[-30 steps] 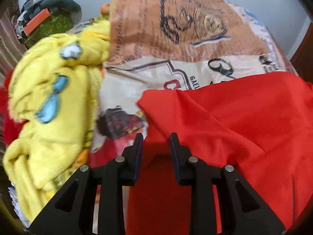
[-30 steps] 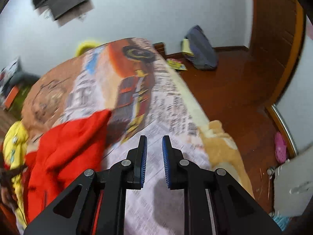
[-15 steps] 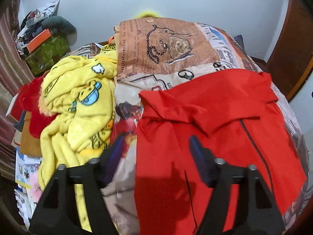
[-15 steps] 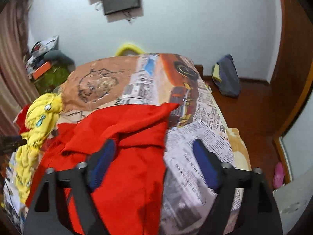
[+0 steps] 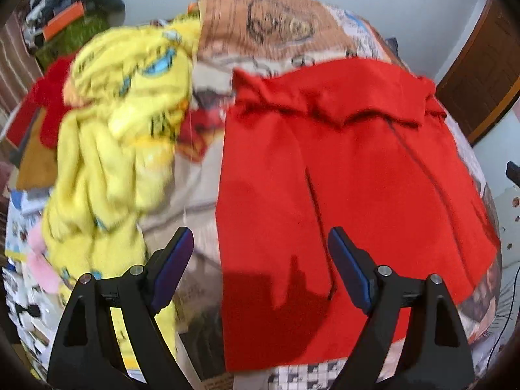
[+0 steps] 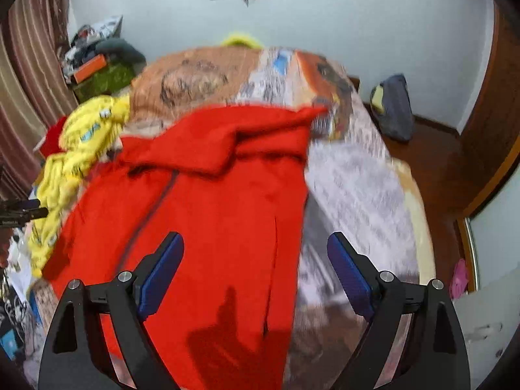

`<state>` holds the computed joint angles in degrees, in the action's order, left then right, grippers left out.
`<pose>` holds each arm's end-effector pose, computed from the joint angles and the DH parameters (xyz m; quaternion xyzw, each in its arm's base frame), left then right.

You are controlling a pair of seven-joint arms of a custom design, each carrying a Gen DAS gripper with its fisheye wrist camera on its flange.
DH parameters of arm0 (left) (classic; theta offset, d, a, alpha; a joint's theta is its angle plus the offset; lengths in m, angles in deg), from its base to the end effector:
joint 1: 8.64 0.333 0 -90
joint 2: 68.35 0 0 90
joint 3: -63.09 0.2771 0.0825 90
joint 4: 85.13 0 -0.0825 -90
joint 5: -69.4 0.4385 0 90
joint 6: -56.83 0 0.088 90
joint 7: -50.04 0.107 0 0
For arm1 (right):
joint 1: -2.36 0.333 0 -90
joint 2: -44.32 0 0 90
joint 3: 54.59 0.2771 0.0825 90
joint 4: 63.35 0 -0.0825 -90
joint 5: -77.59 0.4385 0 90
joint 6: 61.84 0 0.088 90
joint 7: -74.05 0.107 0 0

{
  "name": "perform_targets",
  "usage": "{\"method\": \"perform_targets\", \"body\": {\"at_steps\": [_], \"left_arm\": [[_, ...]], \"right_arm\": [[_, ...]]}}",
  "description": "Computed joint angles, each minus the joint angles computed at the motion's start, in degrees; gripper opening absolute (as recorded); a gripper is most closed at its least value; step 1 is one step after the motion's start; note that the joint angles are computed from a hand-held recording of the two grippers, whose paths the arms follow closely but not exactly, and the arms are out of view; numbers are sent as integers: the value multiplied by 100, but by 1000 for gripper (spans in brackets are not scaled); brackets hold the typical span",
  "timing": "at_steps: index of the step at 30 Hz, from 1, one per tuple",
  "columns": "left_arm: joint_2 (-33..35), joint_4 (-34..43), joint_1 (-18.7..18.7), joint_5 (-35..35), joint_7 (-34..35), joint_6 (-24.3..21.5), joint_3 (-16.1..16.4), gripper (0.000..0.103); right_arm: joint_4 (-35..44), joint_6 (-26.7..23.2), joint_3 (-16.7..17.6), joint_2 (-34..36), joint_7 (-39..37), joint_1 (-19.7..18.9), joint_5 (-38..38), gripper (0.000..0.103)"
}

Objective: Fold large clothes

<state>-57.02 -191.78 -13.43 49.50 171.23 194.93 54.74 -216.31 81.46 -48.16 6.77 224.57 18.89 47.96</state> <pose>0.6633 -0.1534 0.3872 -0.4770 0.8489 -0.2221 0.0510 0.4199 0.1775 0.4333 -0.5554 0.7667 -0.2443 0.2096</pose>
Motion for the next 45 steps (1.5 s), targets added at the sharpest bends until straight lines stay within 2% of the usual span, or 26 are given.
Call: {"method": "perform_targets", "body": {"at_steps": [4, 6, 8, 12, 18, 19, 20, 21, 22, 24, 26, 27, 28, 29, 32, 37, 41, 45], "left_arm": [[-1, -245, 68, -8, 14, -185, 42, 85], [48, -312, 113, -48, -29, -365, 67, 85], [51, -490, 75, 220, -283, -236, 133, 84], [93, -631, 145, 166, -450, -278, 147, 84], [-126, -993, 91, 170, -269, 185, 60, 69], [-167, -1029, 108, 51, -97, 191, 27, 62], [-161, -992, 124, -70, 25, 80, 4, 50], [-114, -917, 132, -141, 84, -48, -3, 44], [-63, -835, 143, -211, 126, -211, -7, 40], [-3, -780, 89, -140, 12, -251, 3, 39], [2, -773, 49, -110, 0, -232, -10, 21], [-4, -759, 44, -155, 11, -257, -23, 17], [17, -692, 48, -216, 27, -290, -32, 11], [-14, -696, 58, -328, 87, -281, -52, 10], [-169, -736, 82, -635, 306, -203, -95, 7], [-389, -689, 78, -1171, 589, -103, -144, 6], [-212, -275, 57, -1428, 667, -26, -159, 5], [-56, 166, 91, -1765, 767, -55, -202, 5]], "right_arm": [[-455, -45, -271, -192, -85, 285, 562, 88], [-661, -72, -263, -325, 47, 302, 736, 88], [-868, -51, -269, -470, 212, 314, 872, 88], [-1160, 167, -470, -621, 245, 427, 1204, 88], [-1204, 639, -581, -416, -3, 565, 1421, 90], [-1166, 751, -639, -341, -116, 611, 1464, 90], [-1194, 855, -676, -331, -189, 625, 1500, 90], [-1187, 960, -705, -276, -260, 637, 1532, 90], [-1128, 1021, -682, -175, -295, 629, 1536, 88], [-1076, 1139, -663, -49, -382, 627, 1543, 85], [-1032, 1292, -620, 44, -415, 616, 1533, 66], [-984, 1297, -557, 98, -371, 580, 1506, 63], [-967, 1312, -513, 115, -339, 552, 1476, 52], [-985, 1345, -512, 104, -339, 541, 1459, 35], [-1090, 1578, -751, 32, -490, 672, 1623, 19], [-1063, 1721, -745, -1, -548, 614, 1658, 17], [-924, 1906, -703, -9, -570, 467, 1519, 16], [-691, 2020, -477, 95, -356, 141, 1246, 16]]}}
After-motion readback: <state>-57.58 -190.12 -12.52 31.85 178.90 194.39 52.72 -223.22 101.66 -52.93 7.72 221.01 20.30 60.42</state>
